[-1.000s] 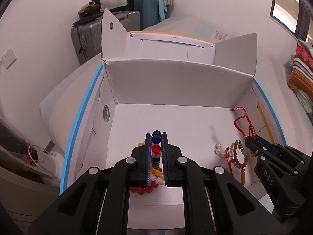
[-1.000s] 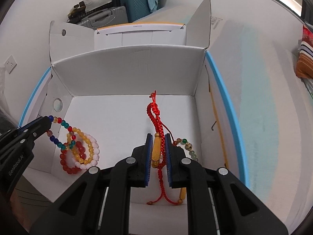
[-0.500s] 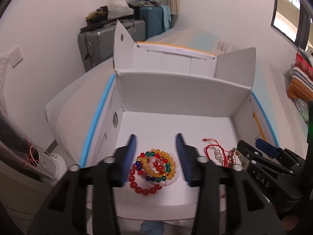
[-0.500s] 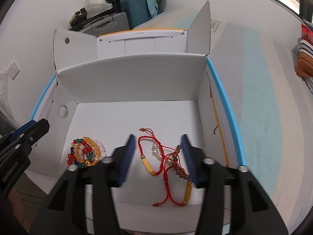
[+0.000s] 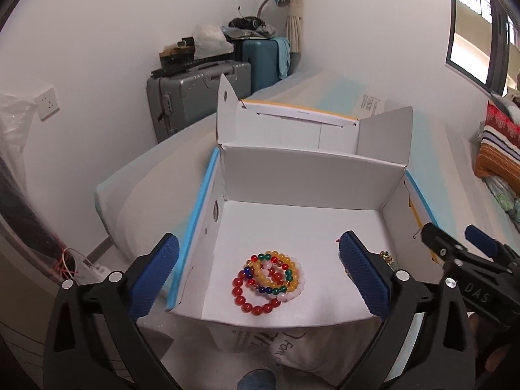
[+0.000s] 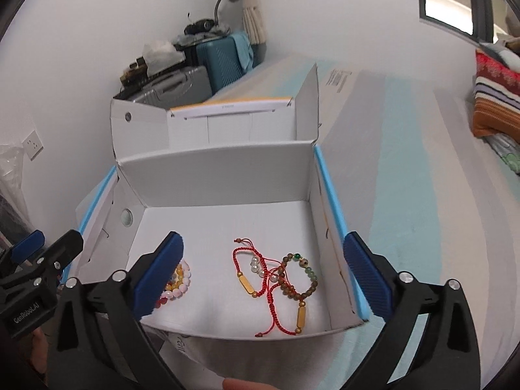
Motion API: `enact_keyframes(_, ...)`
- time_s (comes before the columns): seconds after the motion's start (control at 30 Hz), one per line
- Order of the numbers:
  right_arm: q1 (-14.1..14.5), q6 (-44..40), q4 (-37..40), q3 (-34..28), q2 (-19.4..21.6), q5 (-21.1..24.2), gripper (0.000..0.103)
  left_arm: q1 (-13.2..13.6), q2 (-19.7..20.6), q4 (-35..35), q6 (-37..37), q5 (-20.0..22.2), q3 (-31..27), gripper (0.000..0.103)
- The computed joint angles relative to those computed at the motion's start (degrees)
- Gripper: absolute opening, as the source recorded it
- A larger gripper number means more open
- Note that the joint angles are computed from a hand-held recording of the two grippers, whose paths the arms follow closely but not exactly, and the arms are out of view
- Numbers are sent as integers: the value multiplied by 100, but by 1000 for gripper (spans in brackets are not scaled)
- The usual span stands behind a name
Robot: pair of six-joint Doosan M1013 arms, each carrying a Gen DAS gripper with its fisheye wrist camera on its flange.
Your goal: Organize jewelry
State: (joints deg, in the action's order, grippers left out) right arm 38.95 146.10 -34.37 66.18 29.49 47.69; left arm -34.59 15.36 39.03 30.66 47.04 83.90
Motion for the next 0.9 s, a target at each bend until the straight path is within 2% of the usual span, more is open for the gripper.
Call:
enact_keyframes(0.23,196,594,-735,310,-236,-4,95,-143,-251,329,-300,-10,338,97)
enact_keyframes(0.53,325,797,-773,780,-505,7,95,-362,-526,644,-572,-132,700,97)
enact_keyframes(0.9,494,986,-927,1100,-639,154,95,-592,-714,744,-652,-66,1067,97)
